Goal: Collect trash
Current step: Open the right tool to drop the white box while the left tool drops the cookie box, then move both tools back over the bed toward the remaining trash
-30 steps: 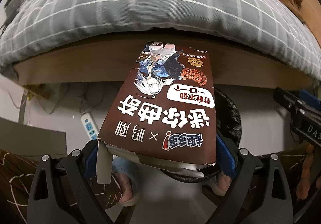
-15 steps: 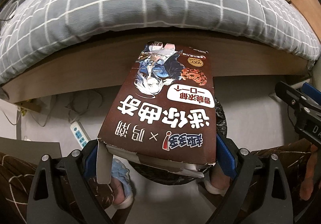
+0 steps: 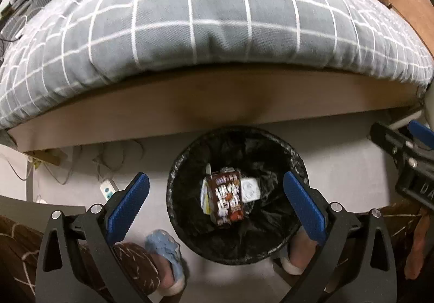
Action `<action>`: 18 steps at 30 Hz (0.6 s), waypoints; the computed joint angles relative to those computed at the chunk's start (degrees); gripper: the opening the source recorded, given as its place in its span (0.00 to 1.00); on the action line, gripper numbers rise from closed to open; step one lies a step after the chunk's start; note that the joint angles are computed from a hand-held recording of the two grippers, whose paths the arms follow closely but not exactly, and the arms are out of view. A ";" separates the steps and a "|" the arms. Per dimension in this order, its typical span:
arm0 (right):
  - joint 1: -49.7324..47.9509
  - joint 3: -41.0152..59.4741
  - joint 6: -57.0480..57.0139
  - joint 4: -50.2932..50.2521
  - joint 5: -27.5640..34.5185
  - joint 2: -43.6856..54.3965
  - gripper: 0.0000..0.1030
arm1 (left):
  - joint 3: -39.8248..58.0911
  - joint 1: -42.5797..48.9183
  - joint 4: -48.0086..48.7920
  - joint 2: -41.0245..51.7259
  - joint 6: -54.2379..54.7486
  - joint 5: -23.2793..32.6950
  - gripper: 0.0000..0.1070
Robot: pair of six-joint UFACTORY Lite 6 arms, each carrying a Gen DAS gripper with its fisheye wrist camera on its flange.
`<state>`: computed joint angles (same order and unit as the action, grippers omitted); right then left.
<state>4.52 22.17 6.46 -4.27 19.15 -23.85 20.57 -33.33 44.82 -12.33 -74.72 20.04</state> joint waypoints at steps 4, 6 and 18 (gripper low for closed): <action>0.99 0.76 1.33 -1.06 0.53 -1.18 0.93 | 0.74 2.40 -2.61 -3.49 5.21 1.28 0.91; 1.41 1.58 2.36 -2.04 1.02 -1.99 0.93 | 2.00 2.50 -2.90 -4.62 6.06 2.99 0.91; 3.31 12.17 11.59 -11.67 1.95 -0.82 0.93 | 8.20 10.99 -10.19 -9.15 20.50 4.16 0.91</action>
<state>7.83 34.34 18.04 -15.94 21.10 -24.67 28.77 -22.35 34.63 -21.48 -54.21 24.21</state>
